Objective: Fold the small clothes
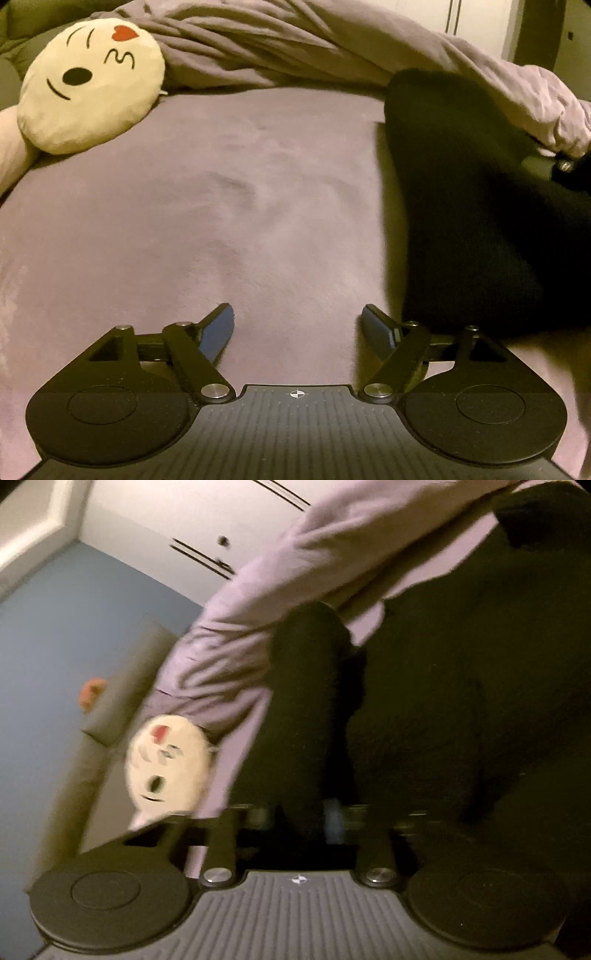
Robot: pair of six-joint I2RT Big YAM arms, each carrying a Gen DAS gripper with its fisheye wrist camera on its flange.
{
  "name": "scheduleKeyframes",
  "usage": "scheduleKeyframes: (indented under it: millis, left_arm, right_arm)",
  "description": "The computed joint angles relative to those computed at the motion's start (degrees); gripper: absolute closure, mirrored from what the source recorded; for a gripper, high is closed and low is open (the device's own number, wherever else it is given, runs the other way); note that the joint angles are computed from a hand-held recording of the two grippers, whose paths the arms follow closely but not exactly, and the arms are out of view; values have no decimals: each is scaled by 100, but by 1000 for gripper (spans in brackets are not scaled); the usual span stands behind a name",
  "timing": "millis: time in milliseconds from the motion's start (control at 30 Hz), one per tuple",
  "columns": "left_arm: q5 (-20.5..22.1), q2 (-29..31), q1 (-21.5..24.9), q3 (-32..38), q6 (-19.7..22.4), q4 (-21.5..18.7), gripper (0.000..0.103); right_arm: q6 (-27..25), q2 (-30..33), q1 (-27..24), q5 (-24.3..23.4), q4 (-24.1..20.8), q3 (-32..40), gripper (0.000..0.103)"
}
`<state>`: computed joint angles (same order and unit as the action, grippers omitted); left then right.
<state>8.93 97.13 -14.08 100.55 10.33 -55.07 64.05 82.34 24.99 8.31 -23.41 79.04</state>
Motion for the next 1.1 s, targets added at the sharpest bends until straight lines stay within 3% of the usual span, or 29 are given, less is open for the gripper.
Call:
scheduleKeyframes:
  millis: [167,233,333,400,433,467,533,600,700,733,933,1000,1100]
  left_arm:
    - [101,-98,-66,-9,-134,-53,20]
    - [271,-147,-131,7,-236,0,20]
    - [527,29,-318,283,-402,-183,20]
    - [776,249,-414,528,-442,-441,20]
    - [636,367,-485,647,-428,-577,22]
    - [478,430,-529,710,-404,-653,28]
    - [532,414,-526,653,-299,-572,30]
    - [490,404,-521,613,-235,-531,30]
    - [305,352,-592,492,-121,-430,30]
    - [225,311,-623,418,-52,-366,30]
    - [168,269,-649,358,14,-331,30]
    - [172,276,-644,366,20,-333,30]
    - [160,269,-647,352,43,-311,30]
  right_arm:
    - [-1930,-140,659,2207,-1539,653,91]
    - [-2031,-200,728,2634,-1979,605,91]
    - [-1109,-267,509,2174,-2275,217,91]
    - [-1032,-376,473,2124,-1949,-90,90]
    - [-935,-426,448,2069,-1889,-114,88]
    - [-748,-545,404,1943,-1783,-175,83]
    - [-454,-710,358,1967,-1643,-244,68]
    - [-326,-843,317,2019,-1677,-329,64]
    - [369,-1141,52,1079,-946,-929,63]
    - [462,-1186,29,960,-691,-1066,63]
    - [603,-1151,-65,557,152,-1210,36]
    - [512,-1024,-88,389,226,-1067,28]
    - [386,-841,-92,268,204,-857,26]
